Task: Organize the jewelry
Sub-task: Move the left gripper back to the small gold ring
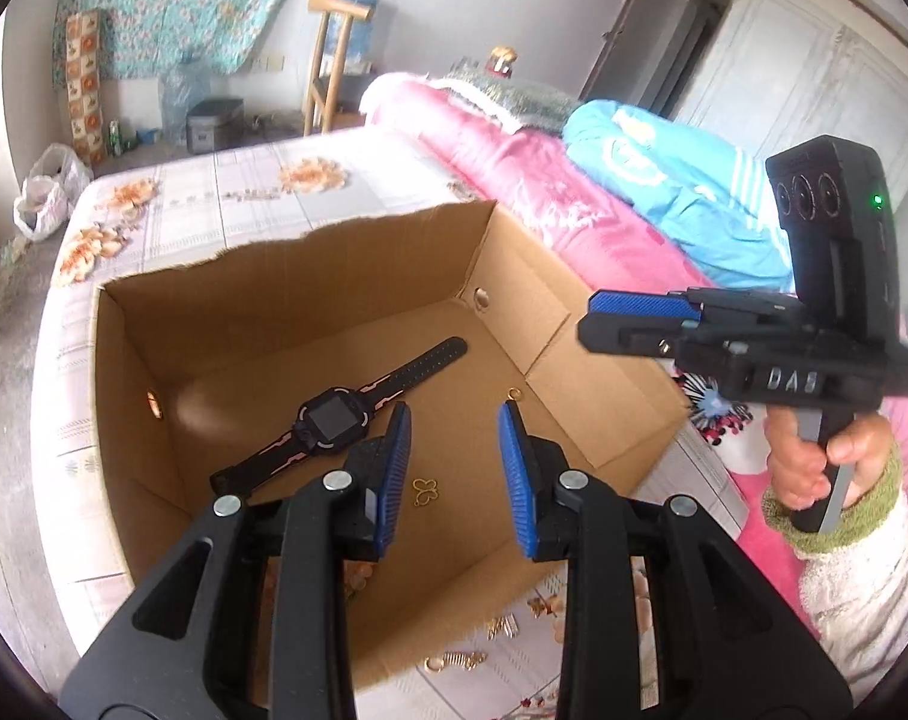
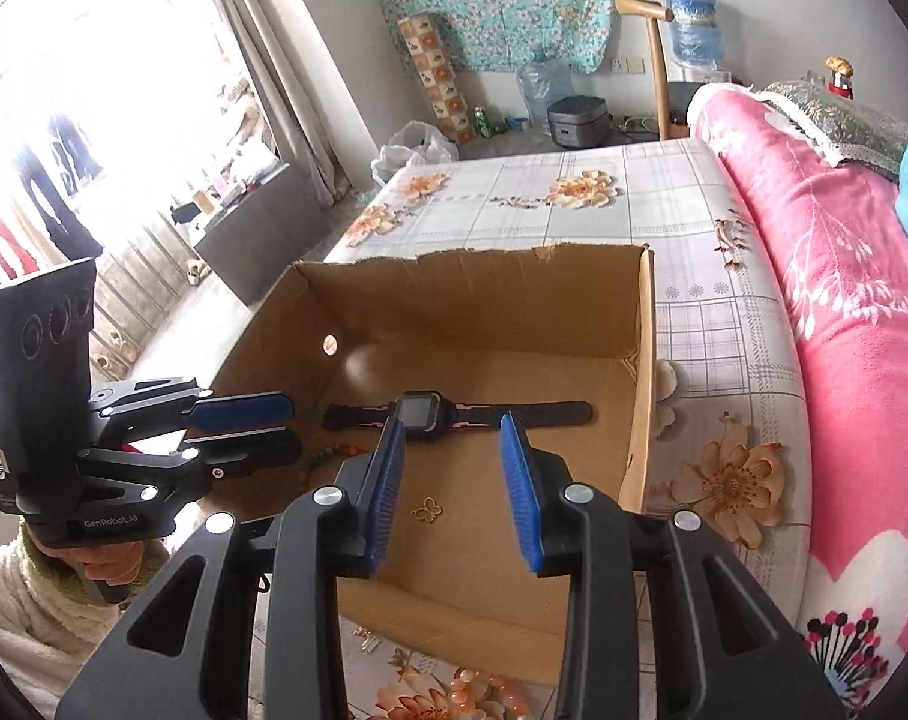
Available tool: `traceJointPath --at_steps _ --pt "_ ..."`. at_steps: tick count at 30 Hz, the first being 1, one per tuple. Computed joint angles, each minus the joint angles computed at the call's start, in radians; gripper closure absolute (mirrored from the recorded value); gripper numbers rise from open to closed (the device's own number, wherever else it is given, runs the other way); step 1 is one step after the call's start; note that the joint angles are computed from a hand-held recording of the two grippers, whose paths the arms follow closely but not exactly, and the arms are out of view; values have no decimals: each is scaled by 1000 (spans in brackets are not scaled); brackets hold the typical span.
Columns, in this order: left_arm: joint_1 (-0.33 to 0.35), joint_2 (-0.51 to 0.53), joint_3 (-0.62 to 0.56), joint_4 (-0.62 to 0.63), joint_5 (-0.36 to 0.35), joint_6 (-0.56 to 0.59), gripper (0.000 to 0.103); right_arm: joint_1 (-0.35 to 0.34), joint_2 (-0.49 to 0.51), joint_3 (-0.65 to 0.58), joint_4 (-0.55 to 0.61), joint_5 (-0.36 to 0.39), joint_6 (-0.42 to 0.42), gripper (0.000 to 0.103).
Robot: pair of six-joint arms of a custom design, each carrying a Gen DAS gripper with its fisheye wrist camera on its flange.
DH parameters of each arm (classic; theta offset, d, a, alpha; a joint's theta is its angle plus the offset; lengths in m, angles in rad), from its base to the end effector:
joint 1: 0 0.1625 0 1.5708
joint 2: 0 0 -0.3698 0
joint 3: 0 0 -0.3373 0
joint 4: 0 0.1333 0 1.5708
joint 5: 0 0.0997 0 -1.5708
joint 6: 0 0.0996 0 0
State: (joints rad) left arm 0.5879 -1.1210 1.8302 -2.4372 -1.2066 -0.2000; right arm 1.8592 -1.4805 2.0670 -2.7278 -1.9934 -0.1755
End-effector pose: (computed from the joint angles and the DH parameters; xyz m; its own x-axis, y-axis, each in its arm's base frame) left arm -0.3472 -0.4343 0.1995 -0.7167 0.6229 -0.3137 0.6933 0.6852 -0.2233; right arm 0.2158 -0.4025 0.3215 -0.8812 -0.1872 0.4342 -0.3994 0.7863 -0.4715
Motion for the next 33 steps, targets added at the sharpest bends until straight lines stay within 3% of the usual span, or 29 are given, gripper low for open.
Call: traceJointPath --at_steps 7,13,17,23,26,33 --pt "-90 -254 274 -145 10 46 65 78 -190 234 -179 59 16 70" --pt "-140 -389 441 -97 5 -56 61 80 -268 445 -271 69 131 70" --pt "-168 -353 511 -60 80 -117 61 13 -207 567 -366 97 224 70" --pt "-178 -232 541 -71 196 -95 64 -46 -64 624 -487 131 294 70" --pt "-141 -207 541 -101 172 -68 69 -33 -34 618 -508 135 293 70" --pt "-135 -181 560 -193 171 35 76 -49 -14 595 -506 149 278 70"
